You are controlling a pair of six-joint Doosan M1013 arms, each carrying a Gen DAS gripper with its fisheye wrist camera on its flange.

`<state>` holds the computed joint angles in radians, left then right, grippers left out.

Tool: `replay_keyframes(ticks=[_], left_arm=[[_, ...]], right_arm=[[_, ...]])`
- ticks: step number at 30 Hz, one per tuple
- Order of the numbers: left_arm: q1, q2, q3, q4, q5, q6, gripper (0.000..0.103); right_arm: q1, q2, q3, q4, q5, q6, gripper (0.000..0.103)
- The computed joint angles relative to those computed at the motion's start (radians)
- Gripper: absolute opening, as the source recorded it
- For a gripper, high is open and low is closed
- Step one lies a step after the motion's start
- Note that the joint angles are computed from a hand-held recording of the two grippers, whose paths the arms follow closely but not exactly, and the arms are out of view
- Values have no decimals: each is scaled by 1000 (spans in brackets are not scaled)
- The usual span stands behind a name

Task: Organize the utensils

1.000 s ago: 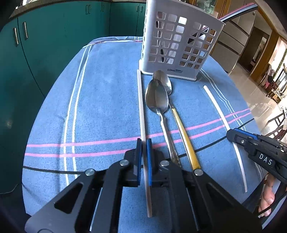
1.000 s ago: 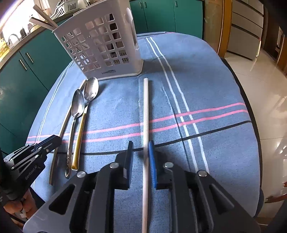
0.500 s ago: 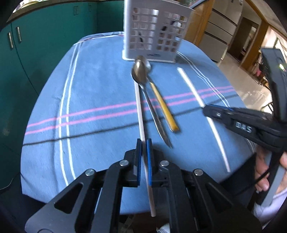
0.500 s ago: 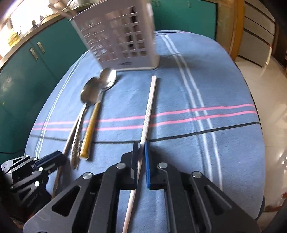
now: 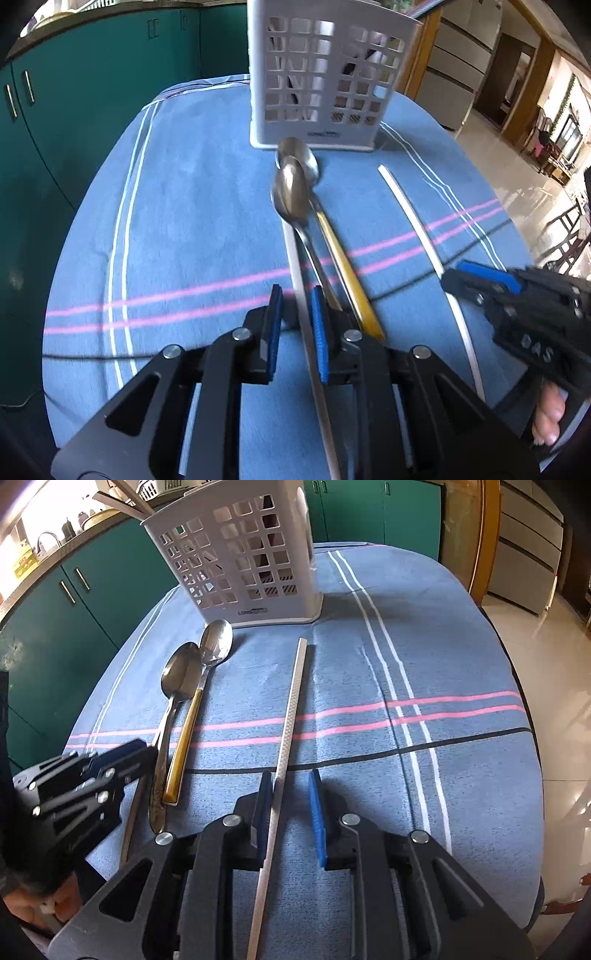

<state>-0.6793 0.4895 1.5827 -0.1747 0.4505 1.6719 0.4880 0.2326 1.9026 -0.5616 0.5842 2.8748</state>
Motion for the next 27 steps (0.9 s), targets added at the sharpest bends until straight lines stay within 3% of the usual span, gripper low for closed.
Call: replay_keyframes(ticks=[5,7,10,12,19,22,27], left_arm=[[0,13,-25,156,9,-174,17],[4,7,-18,175,15,-195,8],[17,-11,13,155,0,-193,6],[25,-22,29,150,-4,-204,6],[40,-44,52,17,10,-93,8],[38,-32,28,46,7,-112,20],[37,11,-47,68,51,-116,26]], right_arm=[[-1,16,-20,-21,29,-4,20],[-2,22,-28,-28,40,-6,24],[-3,31,-36,-49,46,4,25],[-5,31,-32,-45,26,-3,7],[-15,8,-14,117,-26,-194,7],[-9,7,-22,43,7,-123,28],[-31,38,-75,37,53,-133,29]])
